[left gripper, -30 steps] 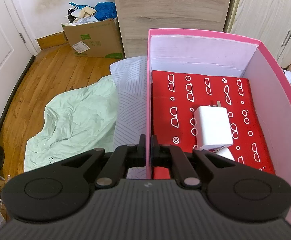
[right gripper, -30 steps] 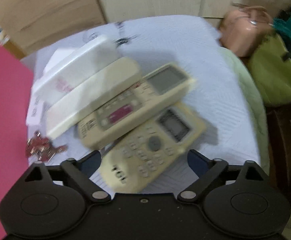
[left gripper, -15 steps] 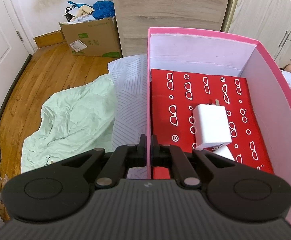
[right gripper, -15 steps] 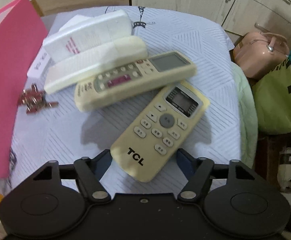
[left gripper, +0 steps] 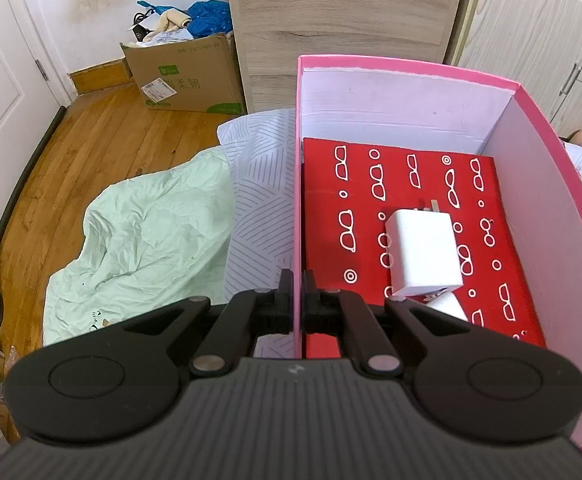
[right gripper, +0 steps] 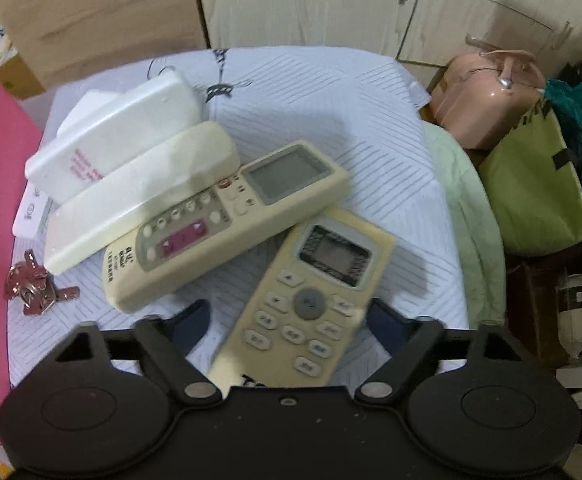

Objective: Organize rigid objects
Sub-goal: 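Move the right gripper to the cream TCL remote and grasp it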

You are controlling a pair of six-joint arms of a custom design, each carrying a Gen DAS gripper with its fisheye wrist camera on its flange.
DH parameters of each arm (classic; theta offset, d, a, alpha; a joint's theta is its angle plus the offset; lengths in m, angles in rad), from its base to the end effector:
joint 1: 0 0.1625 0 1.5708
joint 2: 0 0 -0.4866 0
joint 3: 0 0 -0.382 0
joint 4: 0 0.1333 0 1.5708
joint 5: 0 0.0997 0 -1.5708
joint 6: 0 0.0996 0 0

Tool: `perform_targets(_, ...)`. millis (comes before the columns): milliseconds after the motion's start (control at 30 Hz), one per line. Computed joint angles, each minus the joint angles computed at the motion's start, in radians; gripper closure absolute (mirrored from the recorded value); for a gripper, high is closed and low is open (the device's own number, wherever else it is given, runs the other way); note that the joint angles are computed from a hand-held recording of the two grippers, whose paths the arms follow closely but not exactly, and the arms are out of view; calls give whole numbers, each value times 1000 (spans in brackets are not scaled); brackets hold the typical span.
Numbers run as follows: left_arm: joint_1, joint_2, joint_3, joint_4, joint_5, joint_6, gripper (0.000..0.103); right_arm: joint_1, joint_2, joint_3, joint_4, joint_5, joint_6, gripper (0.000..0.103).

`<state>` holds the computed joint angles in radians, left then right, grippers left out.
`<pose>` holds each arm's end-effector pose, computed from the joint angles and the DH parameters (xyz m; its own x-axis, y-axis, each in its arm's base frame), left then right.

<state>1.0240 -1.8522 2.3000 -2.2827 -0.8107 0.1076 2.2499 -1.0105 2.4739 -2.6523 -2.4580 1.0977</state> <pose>0.0039 -0.3820 0.4209 -0.6546 0.3105 -0.6893 0.5756 0.7958 -0.1881 0.2752 -0.2516 0.0994 -0.6601 0.3596 0.6596 0.0104 0.8823 -0.4706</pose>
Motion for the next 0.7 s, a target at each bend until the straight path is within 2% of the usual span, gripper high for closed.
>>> perform_targets(100, 0, 1, -3, 3, -3, -4, 101, 23, -30, 27, -55, 12, -60, 31)
perform_targets(167, 0, 1, -2, 2, -2, -2, 101, 32, -37, 30, -33, 11, -58, 32)
perform_targets(233, 0, 1, -3, 3, -1, -4, 101, 23, -11, 25, -16, 9, -103, 32)
perform_targets(333, 4, 3, -8, 9, -7, -13, 101, 14, -1, 24, -36, -5, -86, 26)
perform_targets(367, 8, 4, -13, 12, -11, -17, 101, 4, 3, 33, -78, -2, -84, 24)
perform_targets(400, 11, 7, -17, 12, -15, -19, 101, 3, 7, 32, -83, -10, -70, 26)
perform_targets(467, 12, 8, -18, 14, -16, -23, 101, 11, 0, 28, -75, -4, -66, 37)
perform_targets(533, 21, 10, -26, 16, -36, -24, 101, 16, -18, 29, -87, 33, -83, 38)
perform_targets(633, 41, 12, -38, 17, -57, -27, 100, 68, -19, 8, -20, 7, -59, 38)
perform_targets(700, 40, 11, -35, 13, -53, -21, 100, 94, -23, 4, -16, -3, -60, 39)
